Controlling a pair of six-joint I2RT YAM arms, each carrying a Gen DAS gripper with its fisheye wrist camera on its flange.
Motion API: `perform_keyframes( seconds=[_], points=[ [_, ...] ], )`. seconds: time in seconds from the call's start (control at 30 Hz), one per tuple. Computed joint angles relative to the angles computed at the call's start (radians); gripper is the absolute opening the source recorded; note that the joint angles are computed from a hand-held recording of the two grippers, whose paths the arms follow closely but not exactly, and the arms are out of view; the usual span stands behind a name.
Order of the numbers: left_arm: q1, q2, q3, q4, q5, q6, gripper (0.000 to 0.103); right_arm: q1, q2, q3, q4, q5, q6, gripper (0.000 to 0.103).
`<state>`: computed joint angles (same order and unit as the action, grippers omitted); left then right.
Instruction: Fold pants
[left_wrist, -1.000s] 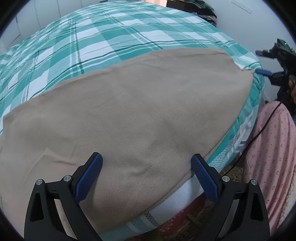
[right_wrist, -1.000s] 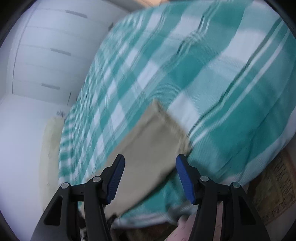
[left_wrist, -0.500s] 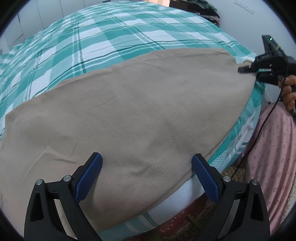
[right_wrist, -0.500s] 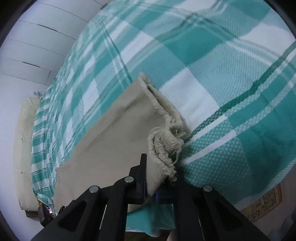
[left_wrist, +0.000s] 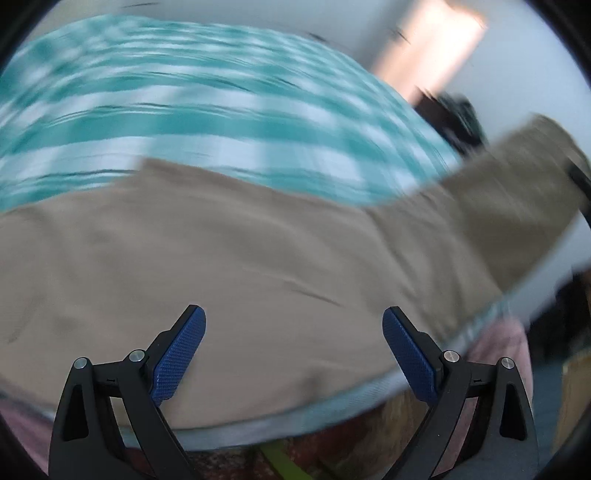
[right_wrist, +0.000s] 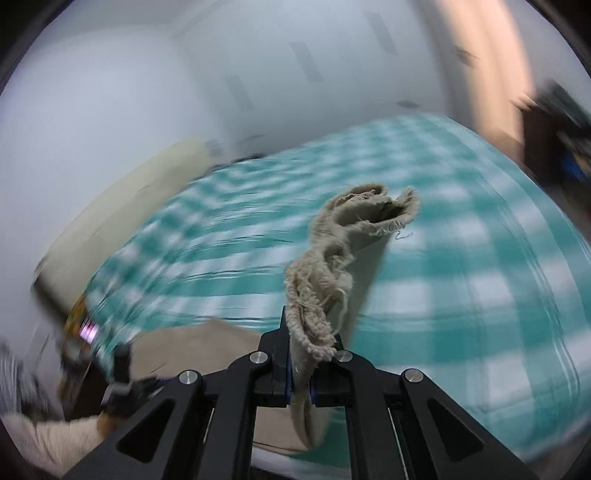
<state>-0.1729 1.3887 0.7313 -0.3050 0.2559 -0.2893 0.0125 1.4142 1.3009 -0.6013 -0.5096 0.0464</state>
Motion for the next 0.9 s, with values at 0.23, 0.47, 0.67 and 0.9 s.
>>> perform_keyframes(
  seconds=[0.23, 0.47, 0.67, 0.9],
  points=[
    [0.461, -0.092, -0.123, 0.001, 0.171, 0.031, 0.097, 0.468, 0.106, 0.094, 0.116, 0.075, 0.12, 0.012],
    [0.647, -0.108, -0.216, 0.052, 0.211, 0.065, 0.097, 0.488, 0.151, -0.028, 0.29, -0.069, 0.205, 0.043],
    [0.573, -0.084, -0.231, 0.117, 0.186, 0.013, 0.097, 0.362, 0.172, -0.192, 0.237, 0.246, -0.007, 0.03],
    [0.155, 0.015, -0.113, 0.165, 0.086, -0.086, 0.097, 0.521, 0.411, -0.367, 0.449, 0.305, 0.006, 0.025]
  ],
)
